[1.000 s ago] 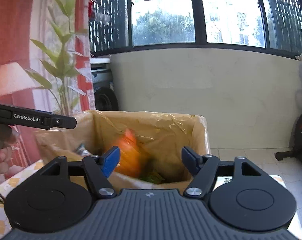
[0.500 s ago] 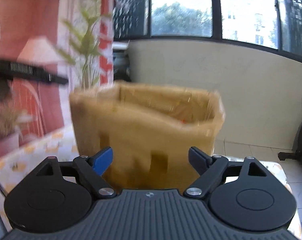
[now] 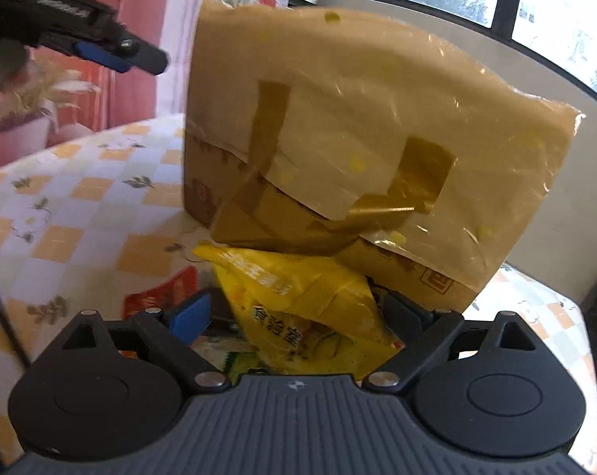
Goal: Organize snacks
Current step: 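Grasp the yellow chip bag with the right tool while the left tool grasps the red candy packet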
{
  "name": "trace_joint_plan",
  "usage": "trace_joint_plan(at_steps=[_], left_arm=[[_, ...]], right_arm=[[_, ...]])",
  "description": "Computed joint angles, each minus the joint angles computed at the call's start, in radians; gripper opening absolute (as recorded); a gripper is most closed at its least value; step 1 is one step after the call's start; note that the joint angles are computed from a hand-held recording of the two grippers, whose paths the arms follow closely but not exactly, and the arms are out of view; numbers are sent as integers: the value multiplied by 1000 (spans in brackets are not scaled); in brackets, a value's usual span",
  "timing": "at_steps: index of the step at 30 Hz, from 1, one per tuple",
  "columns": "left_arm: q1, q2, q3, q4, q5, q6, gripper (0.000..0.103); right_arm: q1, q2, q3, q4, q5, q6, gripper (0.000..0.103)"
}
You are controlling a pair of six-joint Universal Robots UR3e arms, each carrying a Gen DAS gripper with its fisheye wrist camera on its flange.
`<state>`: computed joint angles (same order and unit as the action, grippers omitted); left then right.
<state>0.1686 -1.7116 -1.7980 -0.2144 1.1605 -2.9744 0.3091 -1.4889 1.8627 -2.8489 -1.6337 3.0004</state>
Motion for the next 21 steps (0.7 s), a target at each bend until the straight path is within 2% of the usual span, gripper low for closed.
trace_joint_plan(at_steps=[3,4,5,6,8,10,12,15,21], left_arm=[[5,-2,-23,6,-4,0,81],[8,0,-33,9,-9,1,80],[9,3,-51,19,-14,3,81],[10,4,-59,21,-17,7,80],[5,9,-84,27,-20,16,81],[-3,14,-119,44,-25,26,81],[-7,15,-153,61,-37,41,81],[-20,12,-194,79,-45,64,81],[-62,-5,-270,119,-34,141,81]], right_arm=[[-38,-1,25,-26,41,70,91],[-49,-9,44,-40,60,84,87],[-58,-22,70,-55,77,84,78],[-61,-33,96,-78,91,81,75],[-48,-54,151,-141,76,81,60],[-49,-81,215,-216,86,123,56],[-52,-102,288,-312,84,205,54],[-20,-101,368,-444,7,288,53],[27,-37,448,-666,-63,350,53]])
